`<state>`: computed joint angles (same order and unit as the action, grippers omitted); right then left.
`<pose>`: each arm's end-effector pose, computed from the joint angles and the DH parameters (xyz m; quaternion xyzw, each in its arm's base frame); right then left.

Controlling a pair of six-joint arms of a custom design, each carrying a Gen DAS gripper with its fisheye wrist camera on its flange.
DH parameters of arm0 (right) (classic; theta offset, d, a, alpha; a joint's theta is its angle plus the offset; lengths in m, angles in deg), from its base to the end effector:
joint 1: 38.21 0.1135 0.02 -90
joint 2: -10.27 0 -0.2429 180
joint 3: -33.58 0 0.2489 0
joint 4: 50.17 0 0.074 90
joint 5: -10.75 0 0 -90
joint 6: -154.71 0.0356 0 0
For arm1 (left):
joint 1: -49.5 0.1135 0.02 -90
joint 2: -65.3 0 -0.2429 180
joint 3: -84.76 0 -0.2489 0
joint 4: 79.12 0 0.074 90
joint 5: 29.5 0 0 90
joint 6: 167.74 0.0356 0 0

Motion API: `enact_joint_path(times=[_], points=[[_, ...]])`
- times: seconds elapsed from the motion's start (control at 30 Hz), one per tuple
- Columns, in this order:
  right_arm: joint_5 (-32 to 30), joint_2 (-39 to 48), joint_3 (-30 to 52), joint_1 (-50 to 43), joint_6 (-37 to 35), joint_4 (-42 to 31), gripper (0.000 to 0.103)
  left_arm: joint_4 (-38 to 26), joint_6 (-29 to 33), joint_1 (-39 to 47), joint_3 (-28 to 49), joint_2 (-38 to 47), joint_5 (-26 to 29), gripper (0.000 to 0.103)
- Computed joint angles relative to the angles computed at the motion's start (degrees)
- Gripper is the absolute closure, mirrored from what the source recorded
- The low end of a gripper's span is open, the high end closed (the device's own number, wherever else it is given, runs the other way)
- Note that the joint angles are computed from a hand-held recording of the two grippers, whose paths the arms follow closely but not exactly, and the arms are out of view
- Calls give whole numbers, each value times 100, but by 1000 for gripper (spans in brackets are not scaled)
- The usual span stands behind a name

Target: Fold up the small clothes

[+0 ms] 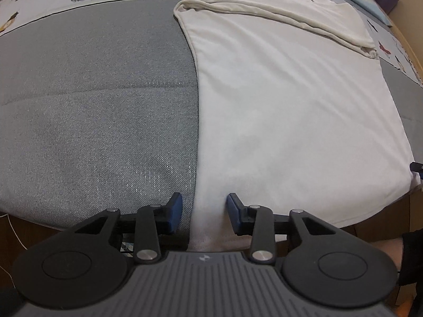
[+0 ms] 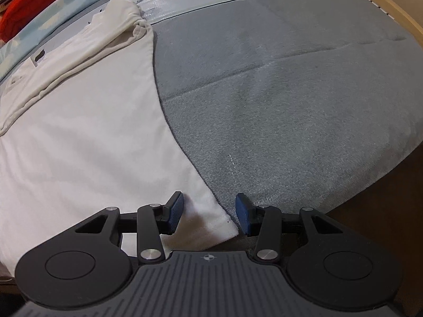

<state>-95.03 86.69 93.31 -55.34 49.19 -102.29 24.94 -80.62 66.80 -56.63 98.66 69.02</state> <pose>0.2327 -0.0616 0.1772 -0.0116 0.9739 0.0783 0.2127 0.0981 0.0250 0.1668 -0.1600 0.9701 -0.0517 0.1751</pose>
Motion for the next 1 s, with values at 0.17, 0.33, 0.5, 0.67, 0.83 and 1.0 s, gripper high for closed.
enact_joint_path(times=[0.17, 0.33, 0.5, 0.67, 0.83, 1.0], points=[[69, -21, -12, 106, 25, 18, 56, -24, 7, 32, 26, -9, 21, 65], [-115, 83, 58, 51, 62, -33, 56, -65, 95, 110, 35, -61, 96, 74], [-170, 45, 26, 91, 24, -70, 56, -68, 115, 115, 30, -69, 88, 74], [-158, 17, 30, 145, -29, -118, 59, -75, 166, 133, 20, -82, 88, 74], [-183, 63, 62, 153, -92, -128, 72, -65, 99, 36, 11, -93, 44, 74], [-360, 115, 83, 94, -179, -197, 93, -65, 50, -104, -2, -122, 25, 87]])
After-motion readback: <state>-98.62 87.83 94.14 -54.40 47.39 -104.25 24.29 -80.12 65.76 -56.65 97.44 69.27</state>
